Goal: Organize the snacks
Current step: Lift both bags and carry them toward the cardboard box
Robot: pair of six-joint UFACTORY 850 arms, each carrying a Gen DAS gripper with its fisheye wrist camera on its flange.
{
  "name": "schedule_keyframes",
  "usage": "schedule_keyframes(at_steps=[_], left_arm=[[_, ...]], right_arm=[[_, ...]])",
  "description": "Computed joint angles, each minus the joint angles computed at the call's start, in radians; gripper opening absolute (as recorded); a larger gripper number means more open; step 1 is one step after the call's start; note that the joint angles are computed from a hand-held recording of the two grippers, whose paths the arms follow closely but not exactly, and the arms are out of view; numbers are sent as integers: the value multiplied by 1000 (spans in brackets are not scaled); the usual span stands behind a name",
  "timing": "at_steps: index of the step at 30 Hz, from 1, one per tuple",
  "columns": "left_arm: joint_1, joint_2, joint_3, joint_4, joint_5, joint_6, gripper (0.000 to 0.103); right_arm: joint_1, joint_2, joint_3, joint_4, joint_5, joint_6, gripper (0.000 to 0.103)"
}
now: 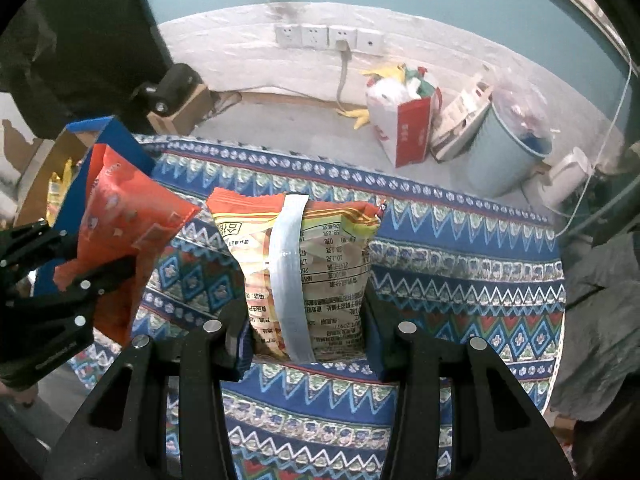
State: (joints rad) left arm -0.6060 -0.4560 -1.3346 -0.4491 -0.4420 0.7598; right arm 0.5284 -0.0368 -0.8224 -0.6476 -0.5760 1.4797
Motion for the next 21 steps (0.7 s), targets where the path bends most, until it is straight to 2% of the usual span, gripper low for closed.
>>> schedule_keyframes(at_steps=[10,16,21], left_arm=[[63,63,7,-67,-19,28,34],[106,91,19,-46,20,1,34],[156,97,15,-80,2,16,34]], right_arm=[[44,-29,-79,-49,3,4,43],[60,-69,-141,-59,15,-29,43],[73,-113,-204,-53,22,-71,43]])
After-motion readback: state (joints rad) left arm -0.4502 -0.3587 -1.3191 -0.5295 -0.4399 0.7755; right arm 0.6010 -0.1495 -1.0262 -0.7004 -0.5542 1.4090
